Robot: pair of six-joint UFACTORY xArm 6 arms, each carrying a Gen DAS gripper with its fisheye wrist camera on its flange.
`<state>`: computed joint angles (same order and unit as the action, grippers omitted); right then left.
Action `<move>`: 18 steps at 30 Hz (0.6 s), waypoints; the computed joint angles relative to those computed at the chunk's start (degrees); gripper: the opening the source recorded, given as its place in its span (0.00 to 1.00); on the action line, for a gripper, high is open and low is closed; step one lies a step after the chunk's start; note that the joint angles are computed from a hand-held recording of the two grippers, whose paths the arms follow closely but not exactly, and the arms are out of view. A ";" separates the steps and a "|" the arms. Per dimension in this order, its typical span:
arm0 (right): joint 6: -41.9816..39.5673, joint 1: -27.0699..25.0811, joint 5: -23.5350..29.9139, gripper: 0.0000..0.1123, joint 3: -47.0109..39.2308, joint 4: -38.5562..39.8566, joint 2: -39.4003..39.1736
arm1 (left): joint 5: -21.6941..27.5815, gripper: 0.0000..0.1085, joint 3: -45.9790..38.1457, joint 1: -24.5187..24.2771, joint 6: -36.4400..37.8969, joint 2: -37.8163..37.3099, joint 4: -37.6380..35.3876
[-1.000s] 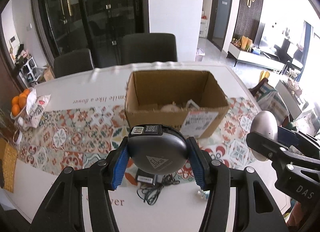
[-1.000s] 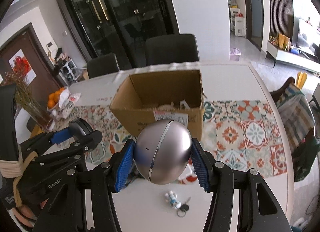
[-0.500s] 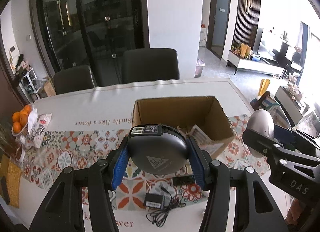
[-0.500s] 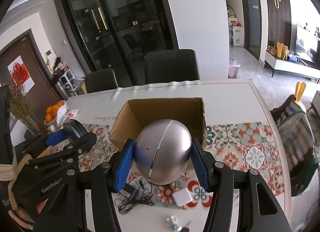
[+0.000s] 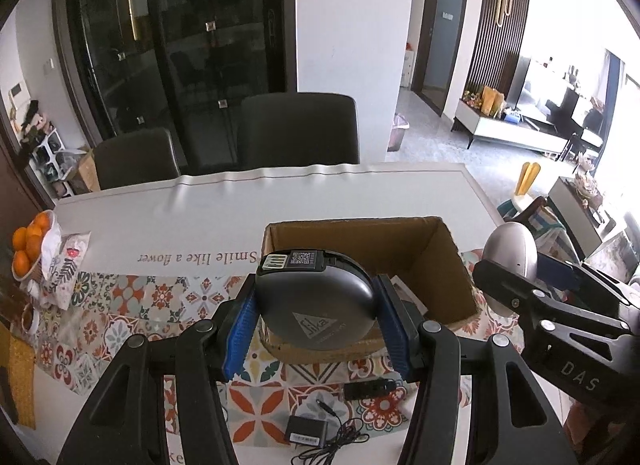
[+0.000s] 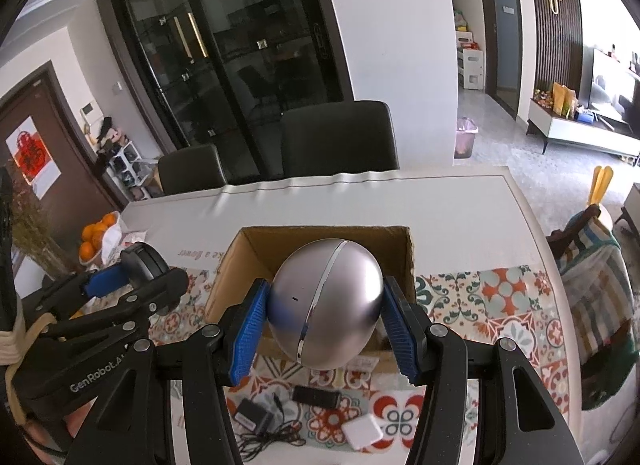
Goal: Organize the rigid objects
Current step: 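Lift and carry the speaker and grey case over the box with both tools, then open both tools to release the speaker and grey case into the box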
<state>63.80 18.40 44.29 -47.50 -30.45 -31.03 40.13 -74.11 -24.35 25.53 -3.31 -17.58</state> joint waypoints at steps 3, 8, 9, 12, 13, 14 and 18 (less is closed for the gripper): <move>-2.82 -1.67 -0.52 0.50 -1.15 2.42 2.48 | 1.24 0.51 -3.06 -0.39 -1.59 3.15 2.06; -6.72 -4.18 -1.94 0.50 -1.92 7.12 5.95 | 5.67 0.51 -8.70 -0.51 -2.42 8.59 3.04; -7.38 -4.67 -2.27 0.50 -1.94 7.80 6.56 | 6.13 0.51 -9.48 -0.53 -2.64 9.39 3.26; -8.38 -5.70 -2.63 0.50 -1.79 9.18 7.67 | 7.67 0.51 -12.07 -0.80 -3.04 12.05 3.97; -8.64 -5.98 -2.66 0.50 -1.82 9.61 8.04 | 8.12 0.51 -12.86 -0.92 -3.22 12.91 4.25; -8.84 -6.12 -2.65 0.50 -1.83 9.94 8.28 | 8.47 0.51 -13.55 -1.03 -3.48 13.68 4.55; -9.88 -6.92 -2.86 0.50 -1.90 10.85 9.52 | 9.86 0.51 -16.09 -1.66 -4.94 16.77 6.82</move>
<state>53.91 11.48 41.43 -49.39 -19.60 -21.51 49.99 -90.20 -26.01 20.58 13.46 -10.75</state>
